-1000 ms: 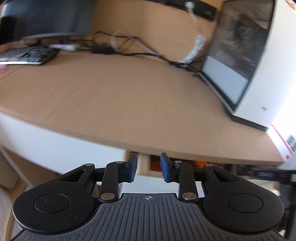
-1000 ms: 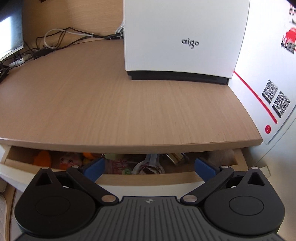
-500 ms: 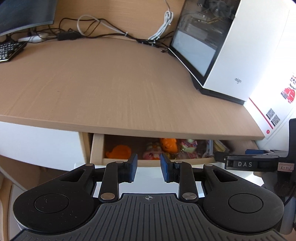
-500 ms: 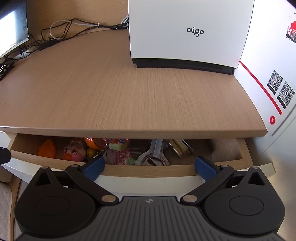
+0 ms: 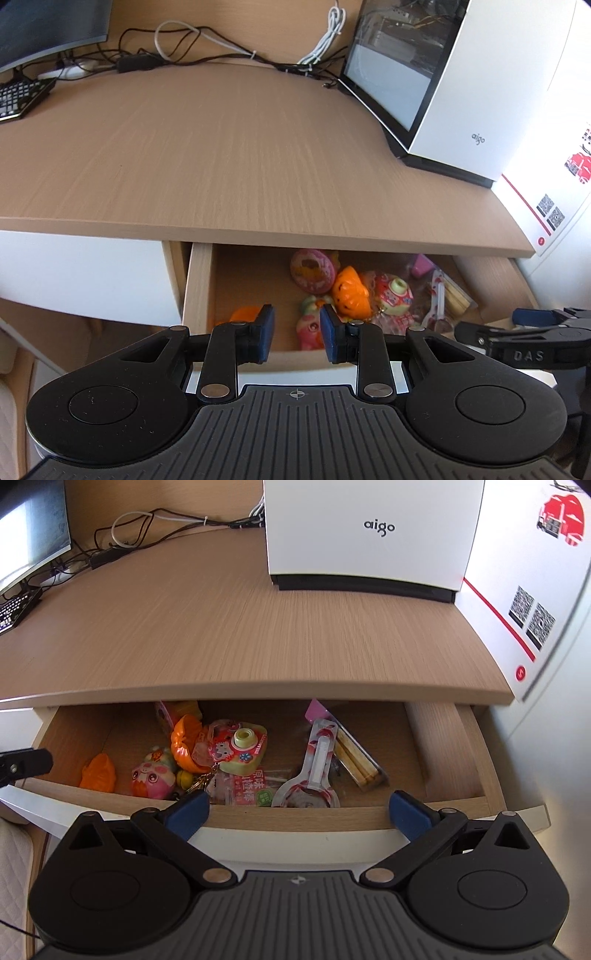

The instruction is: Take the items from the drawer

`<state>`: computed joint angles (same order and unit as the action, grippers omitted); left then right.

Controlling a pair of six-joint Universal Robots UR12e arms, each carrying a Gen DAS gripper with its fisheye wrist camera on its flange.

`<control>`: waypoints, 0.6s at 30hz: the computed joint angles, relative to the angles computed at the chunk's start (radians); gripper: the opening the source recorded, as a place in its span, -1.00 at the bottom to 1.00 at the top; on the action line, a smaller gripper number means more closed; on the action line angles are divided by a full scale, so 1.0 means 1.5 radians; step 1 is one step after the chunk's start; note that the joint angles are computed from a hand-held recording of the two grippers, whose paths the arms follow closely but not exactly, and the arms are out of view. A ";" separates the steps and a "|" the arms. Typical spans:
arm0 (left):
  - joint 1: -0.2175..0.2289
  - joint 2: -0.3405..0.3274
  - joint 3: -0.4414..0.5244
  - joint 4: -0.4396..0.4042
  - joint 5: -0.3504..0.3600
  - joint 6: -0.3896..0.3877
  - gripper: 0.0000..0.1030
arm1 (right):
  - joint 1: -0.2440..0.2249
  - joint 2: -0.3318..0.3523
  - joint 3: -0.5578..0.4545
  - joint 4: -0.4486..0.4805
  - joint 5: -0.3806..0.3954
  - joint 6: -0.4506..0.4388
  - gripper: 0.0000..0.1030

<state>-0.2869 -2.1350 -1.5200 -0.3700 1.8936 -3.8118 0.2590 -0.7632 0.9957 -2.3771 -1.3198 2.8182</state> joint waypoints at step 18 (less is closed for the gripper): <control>0.020 -0.010 0.041 -0.125 -0.124 0.074 -0.42 | -0.014 -0.060 0.087 0.009 0.014 -0.017 1.00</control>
